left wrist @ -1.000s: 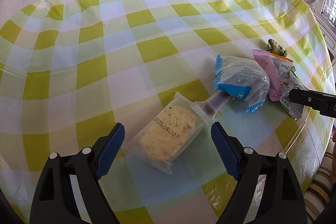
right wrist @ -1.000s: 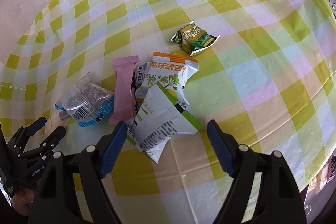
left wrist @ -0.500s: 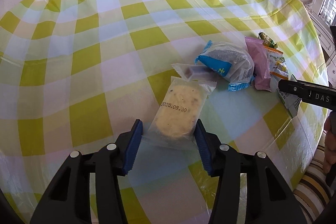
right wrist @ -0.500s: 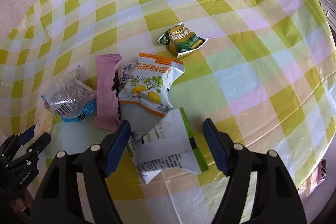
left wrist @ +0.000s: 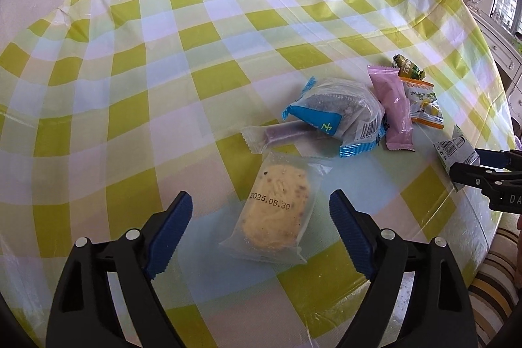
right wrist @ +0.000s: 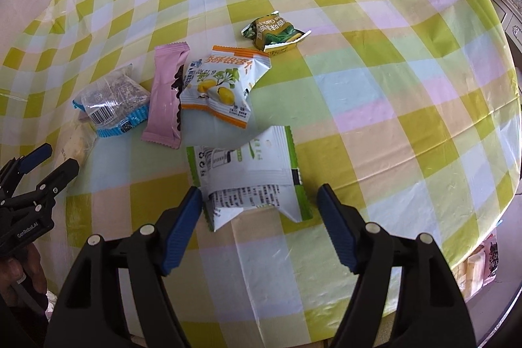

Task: Organize snacks
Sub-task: 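Grasp the clear cookie bag with left tool while right tool grasps white-green pack, then carry both packs over the white box and open both tools to drop them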

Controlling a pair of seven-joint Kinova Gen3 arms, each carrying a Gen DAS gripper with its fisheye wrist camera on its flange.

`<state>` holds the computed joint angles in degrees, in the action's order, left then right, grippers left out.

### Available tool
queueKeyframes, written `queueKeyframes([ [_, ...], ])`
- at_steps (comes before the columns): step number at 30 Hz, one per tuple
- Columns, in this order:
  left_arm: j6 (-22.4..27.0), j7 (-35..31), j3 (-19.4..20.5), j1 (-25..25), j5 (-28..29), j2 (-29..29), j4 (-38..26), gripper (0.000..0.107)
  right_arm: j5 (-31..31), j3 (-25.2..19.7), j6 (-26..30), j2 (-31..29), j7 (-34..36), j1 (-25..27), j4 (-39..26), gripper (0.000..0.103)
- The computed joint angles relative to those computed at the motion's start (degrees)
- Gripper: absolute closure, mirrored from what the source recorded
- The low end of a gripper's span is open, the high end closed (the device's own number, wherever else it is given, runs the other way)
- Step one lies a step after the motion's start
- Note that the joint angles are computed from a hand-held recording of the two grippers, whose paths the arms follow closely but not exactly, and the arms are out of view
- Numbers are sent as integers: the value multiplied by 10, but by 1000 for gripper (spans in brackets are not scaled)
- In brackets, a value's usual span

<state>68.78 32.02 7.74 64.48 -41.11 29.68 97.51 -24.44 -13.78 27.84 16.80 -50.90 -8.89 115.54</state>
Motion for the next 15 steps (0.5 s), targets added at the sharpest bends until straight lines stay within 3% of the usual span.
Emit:
queueKeyframes([
  [1,-17,-4,4,-8,0,-4,7,50,0,0,-1,0,0,0,0,30],
  [5,-33,-10,2,-6,3,-2,4,69,-3,-9,-18,5,15,2,-1,40],
  [7,-36,-2,-1,-4,6,-3,3,71,0,-12,-23,8,22,2,-4,43],
  [9,-33,2,-1,-2,11,-1,-3,73,-14,-25,-18,10,43,18,-6,58],
  [10,-32,4,-1,0,14,-1,-6,73,-23,-30,-10,12,55,27,-8,61],
  [15,0,22,-2,21,19,5,-36,73,-56,-32,11,3,101,48,-6,64],
])
